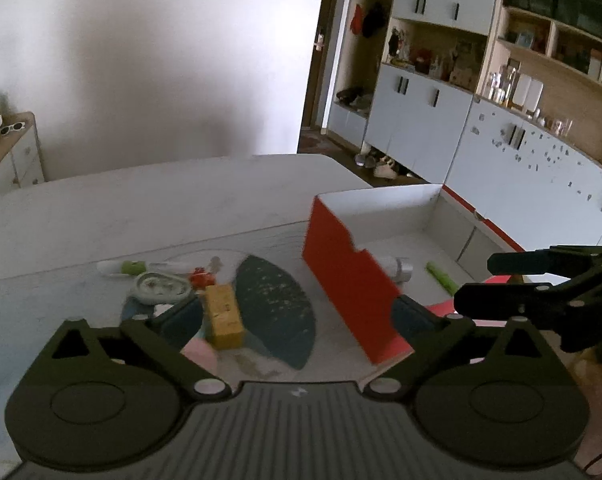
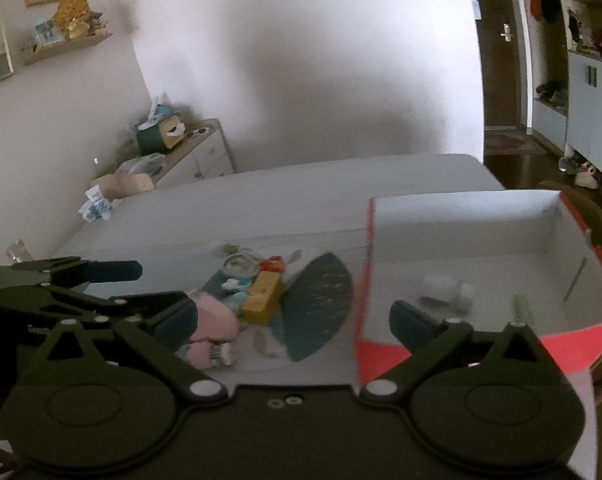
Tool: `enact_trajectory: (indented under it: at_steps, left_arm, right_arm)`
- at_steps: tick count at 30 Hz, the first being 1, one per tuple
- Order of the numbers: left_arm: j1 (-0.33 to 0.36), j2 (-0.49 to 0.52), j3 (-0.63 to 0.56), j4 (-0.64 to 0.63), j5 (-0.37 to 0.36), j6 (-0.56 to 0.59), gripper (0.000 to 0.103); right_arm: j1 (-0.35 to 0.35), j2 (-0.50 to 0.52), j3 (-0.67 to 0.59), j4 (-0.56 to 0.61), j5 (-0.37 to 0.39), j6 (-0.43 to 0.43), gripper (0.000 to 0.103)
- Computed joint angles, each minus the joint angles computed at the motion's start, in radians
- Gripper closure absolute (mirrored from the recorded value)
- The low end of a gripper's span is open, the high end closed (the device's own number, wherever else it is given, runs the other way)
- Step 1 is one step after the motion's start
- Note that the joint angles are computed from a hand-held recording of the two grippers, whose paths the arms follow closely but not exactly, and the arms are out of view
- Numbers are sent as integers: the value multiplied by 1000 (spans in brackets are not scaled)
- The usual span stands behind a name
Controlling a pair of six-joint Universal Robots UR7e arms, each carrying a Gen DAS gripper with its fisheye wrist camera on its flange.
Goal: Organize rigid objects
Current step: 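Withdraw both tools from the box back toward the object pile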
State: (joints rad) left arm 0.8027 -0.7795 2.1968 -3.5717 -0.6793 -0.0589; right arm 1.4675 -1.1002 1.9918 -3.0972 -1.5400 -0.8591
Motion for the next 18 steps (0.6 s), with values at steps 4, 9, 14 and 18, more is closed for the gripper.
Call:
enact_trajectory:
  at_steps: [4,9,14,18]
  left_arm:
    - [26,-28,46,-39,-5,37,1]
    - [62,-17,89,-130,38,121,1]
    - [126,-22,127,-176,4,131,1]
    - [173,-18,131,-177,0,143,1]
  right_arm:
    - [18,26,17,-12,-16,15,1]
    - [41,60,28,-37,-38,36,1]
    - [62,101,22,-42,-96,40,1]
    - [71,137,14,-23,-139,8,1]
